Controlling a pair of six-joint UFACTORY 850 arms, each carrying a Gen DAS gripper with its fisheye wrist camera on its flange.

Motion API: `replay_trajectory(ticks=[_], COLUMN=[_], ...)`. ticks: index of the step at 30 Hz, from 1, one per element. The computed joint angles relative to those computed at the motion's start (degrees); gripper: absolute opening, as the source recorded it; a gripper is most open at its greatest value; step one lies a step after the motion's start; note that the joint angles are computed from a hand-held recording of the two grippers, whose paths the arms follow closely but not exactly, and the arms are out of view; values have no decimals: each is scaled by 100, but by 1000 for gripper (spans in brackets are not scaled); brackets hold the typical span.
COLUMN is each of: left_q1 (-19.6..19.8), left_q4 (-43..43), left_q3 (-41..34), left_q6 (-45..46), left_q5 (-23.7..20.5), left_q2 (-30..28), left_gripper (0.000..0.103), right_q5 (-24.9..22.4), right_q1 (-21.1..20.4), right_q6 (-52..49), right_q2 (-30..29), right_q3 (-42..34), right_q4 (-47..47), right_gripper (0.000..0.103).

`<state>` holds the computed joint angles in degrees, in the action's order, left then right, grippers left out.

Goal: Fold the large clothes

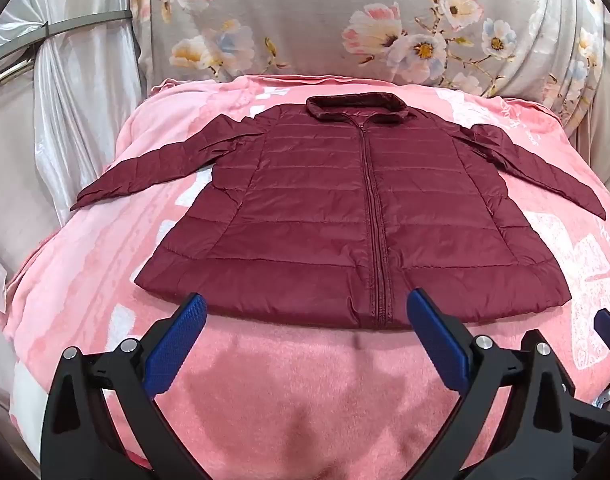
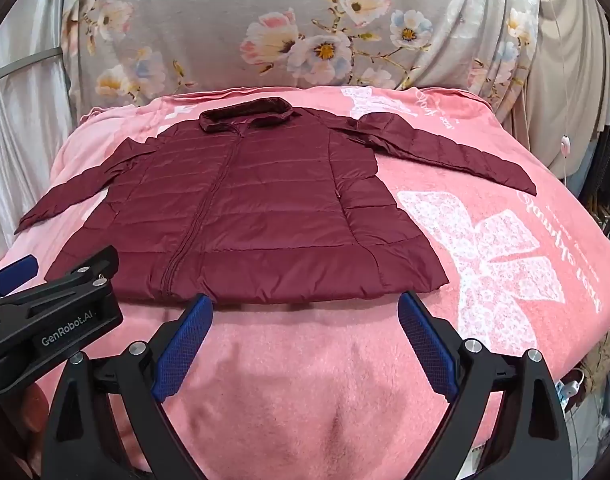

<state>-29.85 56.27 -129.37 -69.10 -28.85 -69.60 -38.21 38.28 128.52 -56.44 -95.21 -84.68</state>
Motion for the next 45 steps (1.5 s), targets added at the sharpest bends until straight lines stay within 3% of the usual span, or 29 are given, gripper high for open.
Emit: replay_trajectory(ticks=[8, 11, 45], left_q1=[-52, 9, 24], left_q4=[21, 158, 346], left_q3=[-160, 226, 390], left_q6=[45, -75, -329], left_q5=[-192, -25, -8], left_q2=[-115, 117, 185], left_gripper=[98, 98, 97], right_q5=[-149, -115, -158], right_q1=[24, -2, 17], right_q6=[-117, -256, -260], right_q2=[21, -52, -10], right_q3=[-31, -151, -114], right_q4=[88, 140, 100], right_gripper=[91, 91, 91])
